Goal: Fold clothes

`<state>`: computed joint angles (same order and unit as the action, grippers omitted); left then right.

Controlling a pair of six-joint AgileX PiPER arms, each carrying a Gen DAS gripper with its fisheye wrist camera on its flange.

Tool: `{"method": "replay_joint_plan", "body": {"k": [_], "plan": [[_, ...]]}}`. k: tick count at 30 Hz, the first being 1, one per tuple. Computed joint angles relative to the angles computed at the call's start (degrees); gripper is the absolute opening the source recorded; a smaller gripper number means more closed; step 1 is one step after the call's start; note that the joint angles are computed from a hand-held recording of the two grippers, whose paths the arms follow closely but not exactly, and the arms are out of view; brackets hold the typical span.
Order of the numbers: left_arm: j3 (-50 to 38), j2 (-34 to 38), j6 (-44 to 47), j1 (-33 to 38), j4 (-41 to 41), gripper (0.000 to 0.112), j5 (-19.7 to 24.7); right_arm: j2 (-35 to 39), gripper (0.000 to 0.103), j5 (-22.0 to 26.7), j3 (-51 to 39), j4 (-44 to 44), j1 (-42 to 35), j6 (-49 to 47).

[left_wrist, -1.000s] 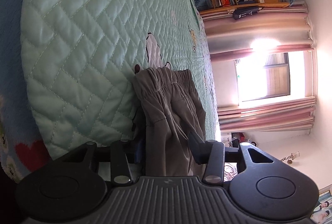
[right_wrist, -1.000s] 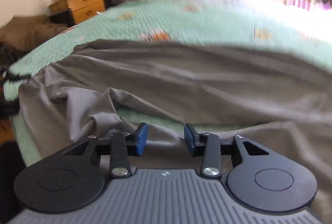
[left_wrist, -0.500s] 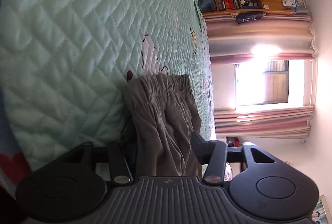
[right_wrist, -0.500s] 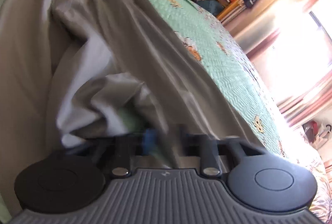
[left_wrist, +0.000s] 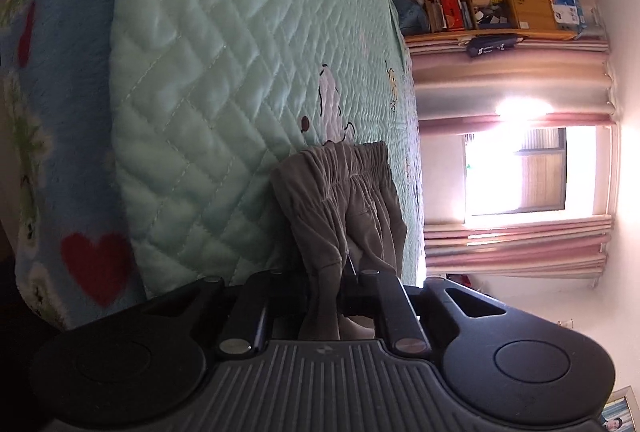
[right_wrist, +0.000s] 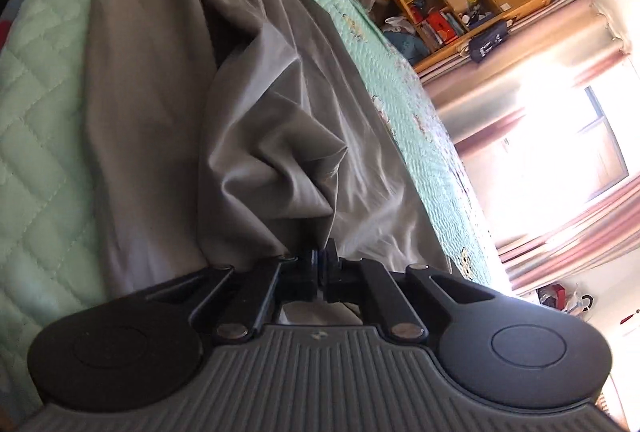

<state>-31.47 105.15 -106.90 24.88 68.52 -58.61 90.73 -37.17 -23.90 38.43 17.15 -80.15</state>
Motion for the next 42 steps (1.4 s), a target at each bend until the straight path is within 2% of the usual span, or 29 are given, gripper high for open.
{"method": "replay_joint_plan", "body": {"k": [1,2,3,5,6,9,11,14,15,18,22,26,30,34,36,37,39,40,42], "plan": [[-0.17,-0.3,-0.35,0.33,0.91,0.015,0.03,0.2,0.007,-0.07,-0.37,1.23,0.31,-1.16],[-0.15,-0.74,-0.76,0.66,1.73,0.016,0.12,-0.67,0.018,0.1,-0.17,2.28,0.52,-0.71],[-0.06,-0.9,-1.04,0.93,2.21,0.019,0.03,-2.01,0.024,1.03,0.23,1.86,0.26,2.04],[0.81,0.06,-0.62,2.67,2.95,0.021,-2.36,-8.03,0.041,6.56,1.41,-4.36,-4.84,10.97],[1.2,0.54,-0.26,3.35,3.11,0.021,-3.35,-10.31,0.044,7.03,2.24,-7.65,-7.47,14.8],[1.64,1.37,0.23,4.25,3.46,0.022,-4.66,-13.35,0.053,2.58,4.25,-14.53,-16.28,18.14],[1.28,1.49,-0.12,3.95,3.27,0.022,-4.41,-10.06,0.058,-0.16,2.47,-18.16,-23.82,15.05],[1.65,0.99,0.21,3.12,2.39,0.024,-3.58,0.5,0.058,-8.18,-1.64,-22.17,-33.89,4.91],[1.73,0.63,0.13,2.99,2.36,0.025,-3.24,4.18,0.058,-9.5,-3.65,-23.43,-36.91,1.18],[1.42,-0.49,-0.84,2.35,2.58,0.028,-1.88,10.49,0.058,-6.38,-9.99,-24.1,-41.41,-6.18],[0.48,-1.71,-2.44,1.26,3.06,0.03,0.21,12.7,0.058,-2.14,-15.21,-25.4,-43.74,-6.32],[0.37,-2.16,-2.41,0.35,2.68,0.032,1.48,12.08,0.061,-3.31,-13.82,-30.39,-47.68,-4.79],[0.61,-2.32,-1.72,-0.69,1.58,0.032,2.49,15.6,0.062,-5.79,-15.68,-37.08,-52.77,-6.0],[0.73,-2.89,-1.4,-1.86,0.48,0.032,3.93,18.46,0.063,-2.96,-21.58,-35.53,-53.57,-7.46],[0.85,-3.49,-1.48,-2.41,0.13,0.032,4.86,20.14,0.063,-0.5,-25.17,-34.07,-53.69,-7.44],[0.86,-3.65,-1.54,-2.57,0.04,0.032,5.2,20.93,0.059,1.84,-27.31,-32.73,-53.76,-7.69],[1.48,-4.38,-1.5,-2.97,-0.47,0.032,5.74,22.17,0.015,8.56,-31.55,-26.07,-53.51,-12.19],[1.5,-4.57,-1.62,-3.05,-0.49,0.033,5.89,22.88,0.001,11.25,-33.02,-23.92,-53.86,-13.97],[1.37,-4.48,-1.51,-2.97,-0.37,0.033,5.84,22.16,0.0,10.51,-30.99,-26.49,-54.98,-11.26]]}}
